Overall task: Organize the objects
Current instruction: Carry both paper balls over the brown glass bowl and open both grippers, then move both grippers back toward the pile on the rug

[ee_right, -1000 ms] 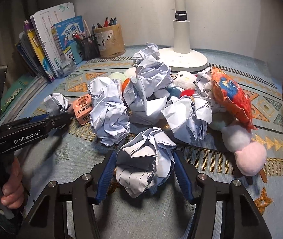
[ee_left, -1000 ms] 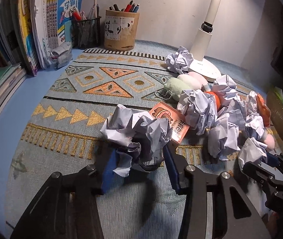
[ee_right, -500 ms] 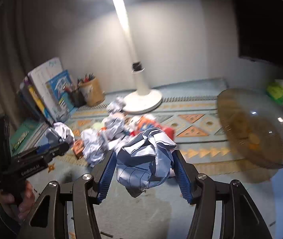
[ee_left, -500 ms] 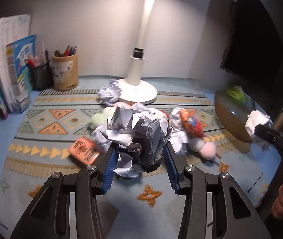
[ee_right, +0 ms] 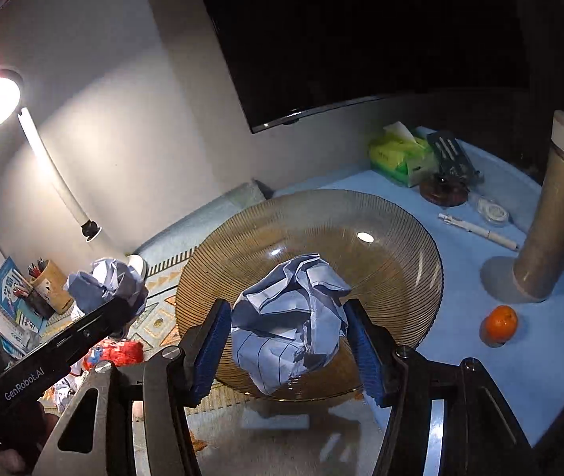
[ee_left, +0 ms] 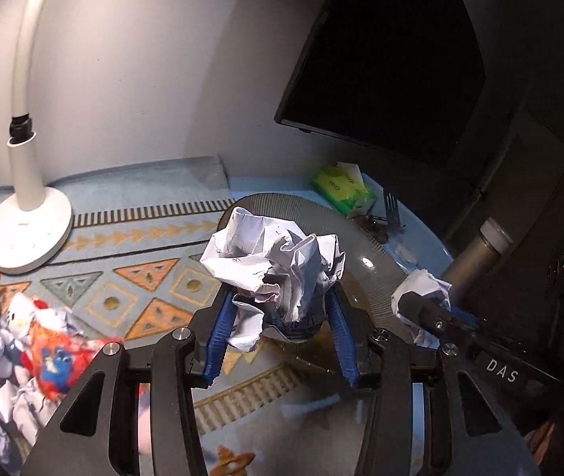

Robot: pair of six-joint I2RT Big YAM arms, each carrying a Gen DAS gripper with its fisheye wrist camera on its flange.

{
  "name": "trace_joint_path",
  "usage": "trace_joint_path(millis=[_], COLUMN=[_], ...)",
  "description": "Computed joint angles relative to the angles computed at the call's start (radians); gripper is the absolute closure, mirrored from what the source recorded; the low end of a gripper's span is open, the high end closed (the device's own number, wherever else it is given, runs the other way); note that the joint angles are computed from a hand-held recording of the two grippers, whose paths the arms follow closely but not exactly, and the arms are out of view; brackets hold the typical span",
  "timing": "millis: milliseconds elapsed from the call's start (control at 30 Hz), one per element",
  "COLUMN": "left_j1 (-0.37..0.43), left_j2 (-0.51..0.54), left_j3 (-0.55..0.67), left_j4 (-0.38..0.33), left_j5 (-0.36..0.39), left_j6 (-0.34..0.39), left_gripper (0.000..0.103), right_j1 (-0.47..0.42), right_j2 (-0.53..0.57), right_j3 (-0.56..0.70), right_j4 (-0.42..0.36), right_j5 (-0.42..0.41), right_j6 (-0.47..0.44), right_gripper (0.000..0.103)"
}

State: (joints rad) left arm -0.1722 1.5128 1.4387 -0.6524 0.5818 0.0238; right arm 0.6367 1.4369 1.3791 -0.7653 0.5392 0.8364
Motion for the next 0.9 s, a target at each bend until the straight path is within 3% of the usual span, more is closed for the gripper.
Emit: trace_joint_path(millis=[67, 100, 133, 333, 567, 600, 667, 767, 900], left_j1=[-0.020, -0.024, -0.024, 0.035, 0.240, 0.276, 0.351, 0.443, 0.501], left_j2=[0.008, 0.011, 0.013, -0.054, -0.234, -0.254, -0.292, -0.294, -0.227], left_j3=[-0.002, 0.001, 0.001, -0.061, -0.227, -0.249, -0.304, -0.364, -0.382], left_j4=[0.031, 0.035, 0.041, 0.041, 0.079, 0.087, 0.125, 0.173, 0.209], left_j5=[-0.017, -0.021, -0.024, 0.008, 0.035, 0.024, -0.016, -0.094, -0.193], left_j6=[-0.006, -0.011, -0.018, 0.019, 0.041, 0.052, 0.060, 0.073, 0.073], left_gripper=[0.041, 0.027, 0.025, 0.025, 0.023, 0.019, 0.000, 0.001, 0.001], right_j1=[-0.009, -0.012, -0.016, 0.029, 0.153, 0.172, 0.208, 0.238, 0.257], right_j2=[0.004, 0.007, 0.009, -0.004, 0.073, 0.094, 0.148, 0.235, 0.340], right_j3=[-0.003, -0.002, -0.002, -0.001, 0.091, 0.108, 0.146, 0.190, 0.248], right_j4=[0.005, 0.009, 0.010, 0.029, 0.094, 0.108, 0.131, 0.171, 0.202], right_j5=[-0.006, -0.007, -0.007, 0.020, -0.012, -0.016, -0.012, -0.069, -0.093], right_j6=[-0.005, -0.007, -0.008, -0.010, -0.124, -0.145, -0.181, -0.216, -0.276], right_gripper=[0.035, 0.031, 0.031, 0.031, 0.031, 0.030, 0.030, 0.030, 0.030])
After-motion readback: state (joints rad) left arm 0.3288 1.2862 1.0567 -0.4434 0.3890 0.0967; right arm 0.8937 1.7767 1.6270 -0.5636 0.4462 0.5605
